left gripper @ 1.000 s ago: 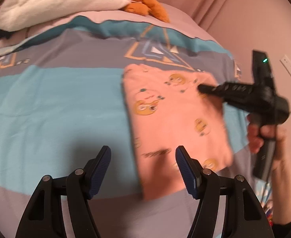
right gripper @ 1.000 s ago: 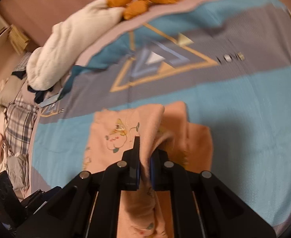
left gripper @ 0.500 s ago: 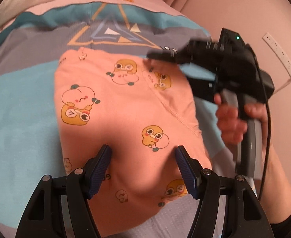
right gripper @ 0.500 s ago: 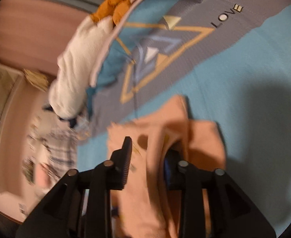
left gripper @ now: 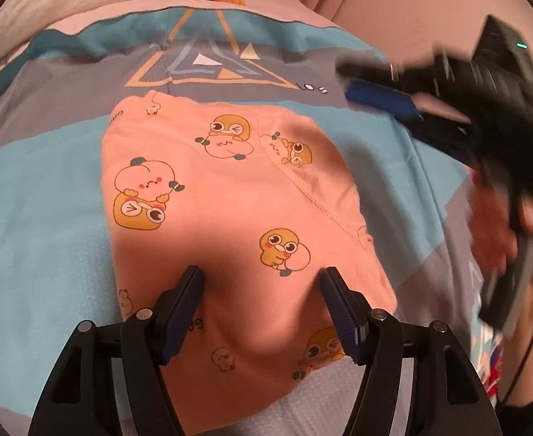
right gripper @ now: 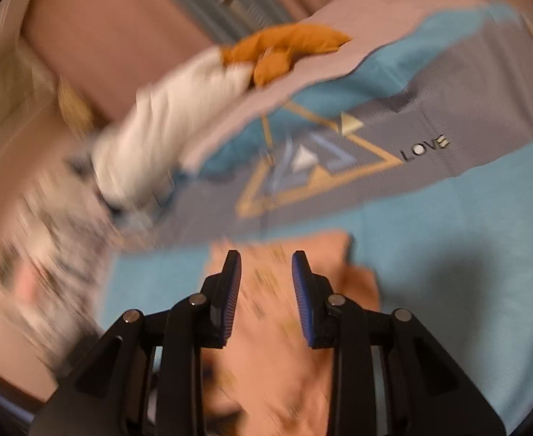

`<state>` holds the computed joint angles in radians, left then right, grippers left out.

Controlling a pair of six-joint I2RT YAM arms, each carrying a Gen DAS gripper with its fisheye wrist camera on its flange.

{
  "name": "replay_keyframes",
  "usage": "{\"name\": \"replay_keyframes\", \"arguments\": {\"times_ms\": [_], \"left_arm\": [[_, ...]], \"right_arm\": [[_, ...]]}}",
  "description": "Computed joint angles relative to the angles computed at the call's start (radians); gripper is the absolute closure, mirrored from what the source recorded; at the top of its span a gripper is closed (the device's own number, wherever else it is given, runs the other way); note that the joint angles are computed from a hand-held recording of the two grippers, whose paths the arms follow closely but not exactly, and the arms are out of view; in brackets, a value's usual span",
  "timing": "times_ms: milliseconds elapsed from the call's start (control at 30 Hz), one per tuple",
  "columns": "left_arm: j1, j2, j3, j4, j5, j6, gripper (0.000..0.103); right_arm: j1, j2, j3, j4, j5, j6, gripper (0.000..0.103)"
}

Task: Fold small clothes
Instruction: 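Open the right gripper and press the folded garment flat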

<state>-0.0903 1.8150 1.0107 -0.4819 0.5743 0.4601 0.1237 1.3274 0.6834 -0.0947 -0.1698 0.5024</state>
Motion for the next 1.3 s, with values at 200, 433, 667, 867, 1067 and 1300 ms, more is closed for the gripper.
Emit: {"name": "replay_keyframes", "arguments": {"times_ms": [200, 433, 667, 867, 1067, 1300], "left_arm": [[-0.019, -0.04, -0.049, 0.049, -0.043, -0.016, 0.037], [-0.013, -0.067, -0.088, 0.066, -0.061, 0.014, 0.037], [0.083, -0.106, -0.127, 0.047, -0.041, 0.091, 0.037], [0.093, -0.106, -0.145, 0.055, -0.051, 0.099, 0.037], [0.083, -0.112, -0.167, 0.074, -0.072, 0.101, 0.037], [0.091, -0.119, -0.19, 0.089, -0.074, 0.1, 0.037]], "right_arm": [[0.212, -0.029, -0.041, -0.113, 0.205, -0.094, 0.075], [0.215, 0.111, -0.052, -0.124, 0.273, -0.117, 0.078], [0.235, -0.063, -0.123, -0.211, 0.334, -0.072, 0.072], [0.361, -0.191, -0.152, -0.188, 0.302, -0.058, 0.076], [0.46, -0.012, -0.146, -0.182, 0.377, 0.0, 0.09], [0.465, -0.068, -0.212, -0.134, 0.372, 0.071, 0.09]]}}
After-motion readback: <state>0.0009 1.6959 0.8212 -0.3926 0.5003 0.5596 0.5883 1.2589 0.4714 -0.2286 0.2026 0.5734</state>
